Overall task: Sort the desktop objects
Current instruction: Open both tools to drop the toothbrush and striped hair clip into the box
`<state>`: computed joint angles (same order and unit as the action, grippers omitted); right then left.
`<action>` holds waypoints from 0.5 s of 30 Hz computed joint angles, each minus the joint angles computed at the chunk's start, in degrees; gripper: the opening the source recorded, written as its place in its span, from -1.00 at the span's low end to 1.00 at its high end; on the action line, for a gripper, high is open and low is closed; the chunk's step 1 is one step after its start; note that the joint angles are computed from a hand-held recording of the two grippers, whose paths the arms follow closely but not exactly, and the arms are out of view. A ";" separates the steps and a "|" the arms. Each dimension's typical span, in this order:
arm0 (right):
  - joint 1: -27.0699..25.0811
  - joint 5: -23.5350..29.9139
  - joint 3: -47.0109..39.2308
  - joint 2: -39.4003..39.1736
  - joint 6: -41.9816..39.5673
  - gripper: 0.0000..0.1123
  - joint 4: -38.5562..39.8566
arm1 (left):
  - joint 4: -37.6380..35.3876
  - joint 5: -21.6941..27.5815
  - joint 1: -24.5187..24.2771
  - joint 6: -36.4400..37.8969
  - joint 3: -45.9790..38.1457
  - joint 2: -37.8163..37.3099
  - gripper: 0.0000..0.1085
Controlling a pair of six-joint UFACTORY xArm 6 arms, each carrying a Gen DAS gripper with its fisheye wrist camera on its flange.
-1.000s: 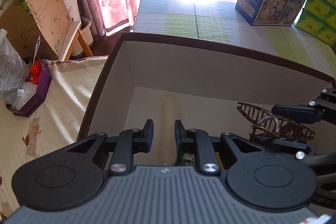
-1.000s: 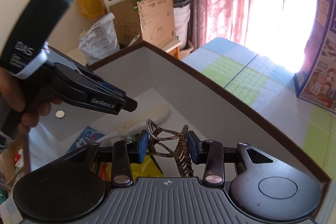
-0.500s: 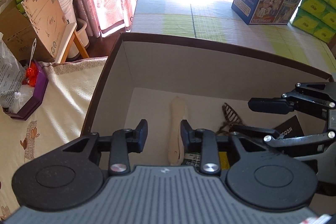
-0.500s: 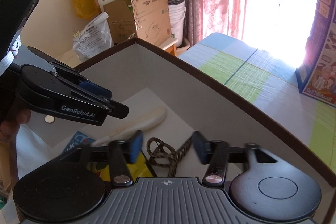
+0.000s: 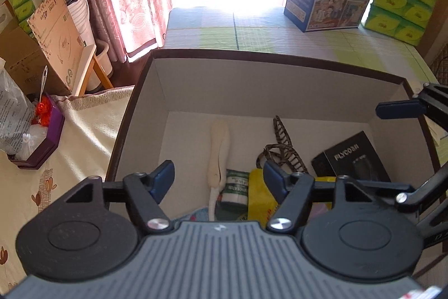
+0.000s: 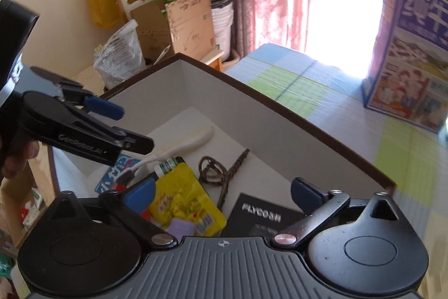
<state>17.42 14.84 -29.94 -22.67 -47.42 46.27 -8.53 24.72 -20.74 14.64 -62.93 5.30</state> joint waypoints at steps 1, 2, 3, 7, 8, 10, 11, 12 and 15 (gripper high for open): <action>-0.20 0.24 0.87 -1.36 1.14 0.80 -0.60 | -0.16 0.07 -0.08 -0.01 0.73 -0.87 0.26; -0.31 0.44 1.59 -2.60 2.53 0.80 -1.60 | -0.49 0.02 -0.17 0.22 1.52 -1.76 0.27; -0.43 0.69 2.40 -3.94 4.00 0.80 -2.81 | -0.84 0.02 -0.30 0.51 2.26 -2.64 0.31; -0.79 1.51 5.04 -8.70 8.87 0.80 -7.27 | -1.35 -0.88 -1.06 0.72 5.61 -6.51 0.43; -1.01 2.01 5.83 -10.23 9.74 0.80 -8.09 | -1.36 -1.06 -1.29 0.63 6.44 -7.52 0.45; -1.05 2.74 7.46 -13.25 12.45 0.80 -10.50 | -1.47 -1.48 -1.77 0.47 8.29 -9.72 0.51; -1.09 3.05 8.37 -14.70 13.21 0.80 -11.20 | -1.59 -1.64 -2.06 0.46 9.22 -10.83 0.52; -1.07 3.34 9.25 -16.15 14.38 0.80 -12.21 | -1.48 -1.66 -2.29 0.25 10.13 -11.96 0.54; -1.51 5.20 11.82 -21.11 17.31 0.80 -14.88 | 1.08 -1.97 -3.06 -2.55 13.24 -15.63 0.57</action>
<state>15.91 20.04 -18.12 -43.78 -30.12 31.39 -7.44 22.75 -23.80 12.10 -49.69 -10.33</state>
